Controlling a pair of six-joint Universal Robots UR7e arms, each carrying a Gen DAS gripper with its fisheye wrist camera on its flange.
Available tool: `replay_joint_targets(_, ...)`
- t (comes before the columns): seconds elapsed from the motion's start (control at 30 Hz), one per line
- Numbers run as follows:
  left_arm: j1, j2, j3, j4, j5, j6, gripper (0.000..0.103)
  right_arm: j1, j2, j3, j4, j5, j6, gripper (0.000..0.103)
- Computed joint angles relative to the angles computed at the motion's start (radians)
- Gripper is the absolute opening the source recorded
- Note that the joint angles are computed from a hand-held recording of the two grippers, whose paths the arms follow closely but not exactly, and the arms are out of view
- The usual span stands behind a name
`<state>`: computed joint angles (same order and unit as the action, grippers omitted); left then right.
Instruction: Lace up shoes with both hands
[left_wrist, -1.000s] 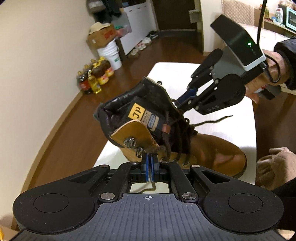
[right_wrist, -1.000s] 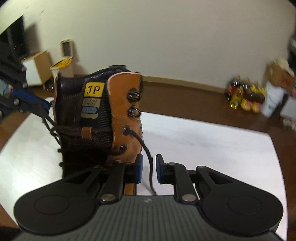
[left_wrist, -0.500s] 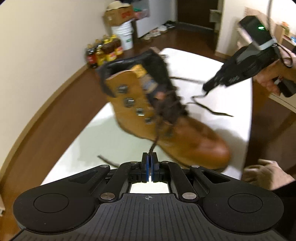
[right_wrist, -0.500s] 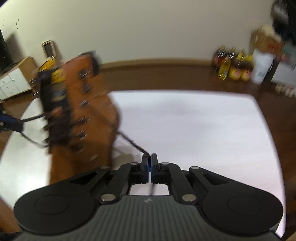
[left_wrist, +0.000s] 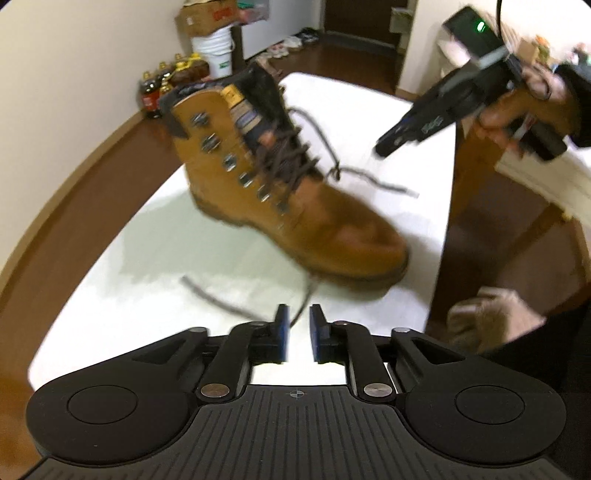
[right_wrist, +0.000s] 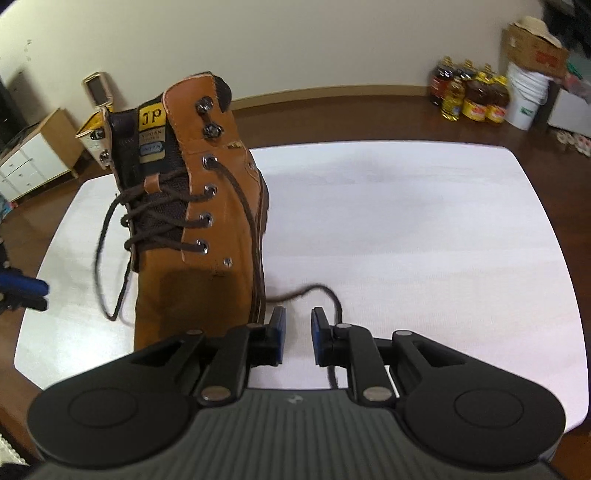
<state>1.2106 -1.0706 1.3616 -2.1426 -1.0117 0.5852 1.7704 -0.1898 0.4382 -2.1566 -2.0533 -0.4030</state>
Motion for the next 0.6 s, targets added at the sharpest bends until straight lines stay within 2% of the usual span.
replay_joint_targets(0.1, 0.045, 0.05, -0.065, -0.017, 0.015, 0.22, 0.023, 0.01, 0.0, 0.0, 0.01, 0.002, 0.061, 0.017)
replay_joint_targets(0.17, 0.069, 0.095, -0.131, 0.013, -0.011, 0.362, 0.025, 0.015, 0.009, -0.028, 0.049, 0.007, 0.097, 0.017)
replay_joint_targets(0.23, 0.106, 0.167, -0.25, 0.101, -0.059, 0.546, 0.028, 0.026, -0.014, 0.026, 0.047, -0.004, 0.129, 0.017)
replay_joint_targets(0.33, 0.137, 0.255, -0.403, 0.246, -0.069, 0.736, 0.028, 0.042, -0.066, 0.138, 0.004, -0.027, 0.193, 0.017)
replay_joint_targets(0.43, 0.155, 0.332, -0.547, 0.362, -0.084, 0.855, 0.028, 0.054, -0.117, 0.245, -0.049, -0.056, 0.261, 0.017)
replay_joint_targets(0.6, 0.17, 0.488, -0.855, 0.619, -0.113, 0.912, 0.028, 0.073, -0.169, 0.363, -0.11, -0.11, 0.375, 0.017)
